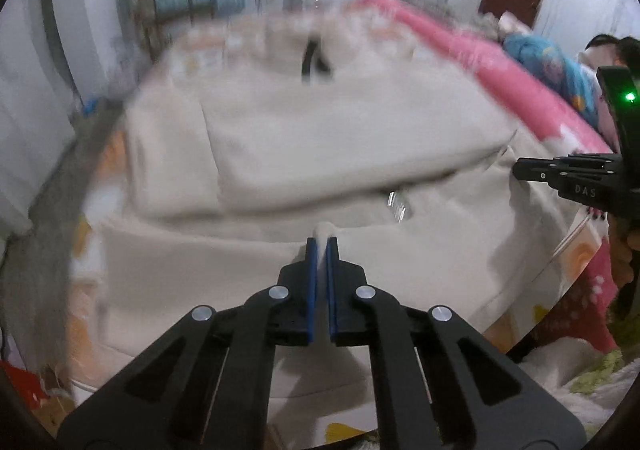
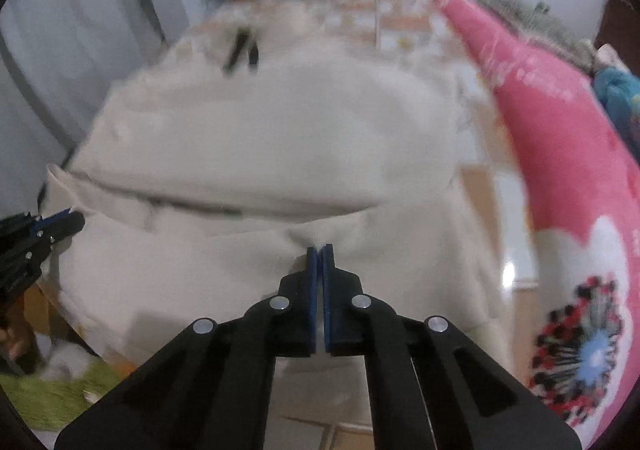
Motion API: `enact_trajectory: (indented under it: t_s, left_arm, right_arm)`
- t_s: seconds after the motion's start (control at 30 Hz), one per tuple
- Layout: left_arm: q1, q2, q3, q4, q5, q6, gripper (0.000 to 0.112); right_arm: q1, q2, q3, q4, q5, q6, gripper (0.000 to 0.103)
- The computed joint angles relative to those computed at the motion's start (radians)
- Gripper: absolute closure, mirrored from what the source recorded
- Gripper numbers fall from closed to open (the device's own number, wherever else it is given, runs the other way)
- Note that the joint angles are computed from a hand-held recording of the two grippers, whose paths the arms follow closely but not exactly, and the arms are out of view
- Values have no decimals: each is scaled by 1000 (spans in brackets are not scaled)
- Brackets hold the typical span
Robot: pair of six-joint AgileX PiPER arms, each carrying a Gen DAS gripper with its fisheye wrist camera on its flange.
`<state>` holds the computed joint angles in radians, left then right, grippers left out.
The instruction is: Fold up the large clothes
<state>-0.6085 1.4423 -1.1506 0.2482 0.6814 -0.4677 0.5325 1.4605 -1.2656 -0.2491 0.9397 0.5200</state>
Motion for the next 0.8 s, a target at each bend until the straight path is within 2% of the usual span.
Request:
enact_trajectory:
  t_s: [0.1, 0.2, 0.33, 0.53, 0.6, 0.67, 0.77, 0.8]
  left_arm:
    - [-32, -39, 1, 154, -20, -117, 108]
    - [-39, 21, -3, 224, -33, -178, 108]
    - [-61, 86, 31, 370, -67, -302, 108]
    - [-99, 121, 63, 453, -53, -389, 106]
    - [-122, 127, 64, 507, -30, -422, 106]
    - [-125, 127, 64, 509, -24, -427, 103]
    - [-112, 126, 62, 483, -36, -413, 102]
    - [-112, 127, 61, 482, -34, -414, 102]
  right_arm:
    - [10, -29, -36, -44, 0, 36, 101]
    - [-19, 19, -27, -22, -40, 26, 101]
    - [-9, 77, -7, -72, -68, 60, 101]
    - [0, 104, 62, -143, -136, 118, 100]
    - [12, 106, 52, -167, -117, 122, 100]
    - [13, 84, 42, -152, -101, 114, 97]
    - [26, 21, 49, -145, -127, 96, 90]
    - [32, 7, 51, -139, -140, 80, 82]
